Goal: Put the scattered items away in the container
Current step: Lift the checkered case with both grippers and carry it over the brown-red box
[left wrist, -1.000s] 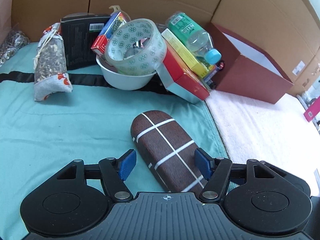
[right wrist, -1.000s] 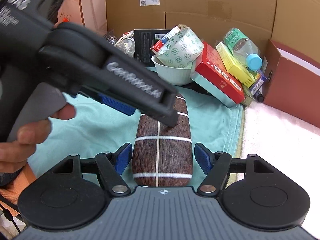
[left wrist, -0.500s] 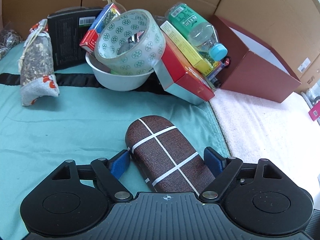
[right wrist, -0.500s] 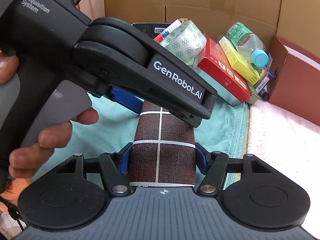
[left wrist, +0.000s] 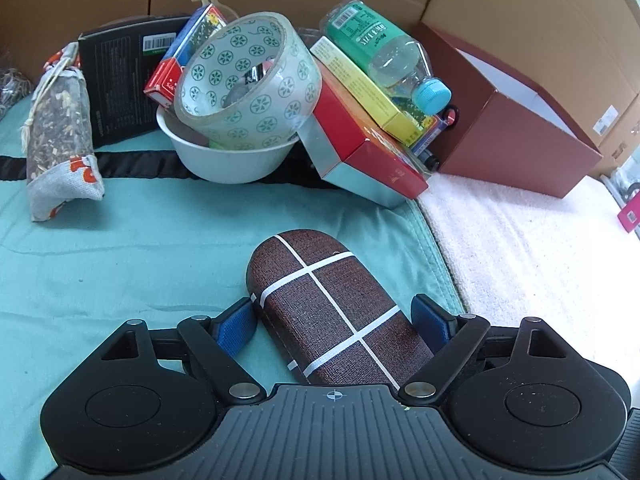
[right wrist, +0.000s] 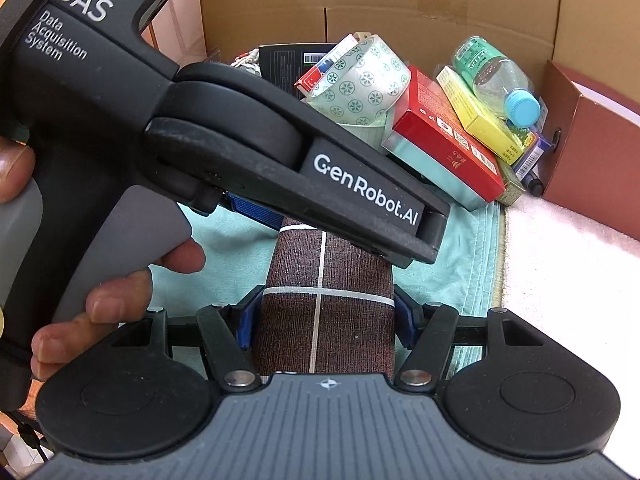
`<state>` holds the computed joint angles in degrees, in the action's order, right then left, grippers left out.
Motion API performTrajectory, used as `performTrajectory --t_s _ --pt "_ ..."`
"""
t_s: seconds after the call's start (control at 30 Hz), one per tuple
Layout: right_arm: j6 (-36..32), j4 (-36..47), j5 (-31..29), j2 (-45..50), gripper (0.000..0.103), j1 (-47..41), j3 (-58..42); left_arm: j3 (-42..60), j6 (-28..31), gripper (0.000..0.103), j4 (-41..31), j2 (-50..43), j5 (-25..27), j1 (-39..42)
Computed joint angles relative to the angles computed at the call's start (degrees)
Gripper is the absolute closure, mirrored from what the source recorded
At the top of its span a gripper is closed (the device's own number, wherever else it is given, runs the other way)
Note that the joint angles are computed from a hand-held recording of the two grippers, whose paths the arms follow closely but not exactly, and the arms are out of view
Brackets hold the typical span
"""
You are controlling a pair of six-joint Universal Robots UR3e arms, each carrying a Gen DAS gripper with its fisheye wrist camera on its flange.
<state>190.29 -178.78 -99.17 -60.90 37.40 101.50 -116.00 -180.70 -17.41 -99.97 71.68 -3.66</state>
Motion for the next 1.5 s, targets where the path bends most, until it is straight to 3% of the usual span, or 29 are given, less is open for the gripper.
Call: performTrajectory --t_s 0.7,0.87,1.17,1.5 --pt "0.0 -6.7 1.5 -6.8 0.035 -1.9 10.5 1.2 -4.2 0.019 -4.1 3.5 1.3 -4.5" --pt "-0.4 -10.3 0.5 -10.1 0.035 -2.9 14.8 5.5 -5.9 0.019 -4.5 2.7 4.2 -8.9" --pt "-3.4 -14.1 -1.0 -18.0 0.035 -8.1 20.0 23.1 -6.5 0.019 -7.5 -4.8 7.9 -16.6" --pt "-11.4 -15.2 -0.2 -22.6 0.035 -18.9 17.7 58.8 -5.1 0.019 -14.9 -23.9 8.3 -22.1"
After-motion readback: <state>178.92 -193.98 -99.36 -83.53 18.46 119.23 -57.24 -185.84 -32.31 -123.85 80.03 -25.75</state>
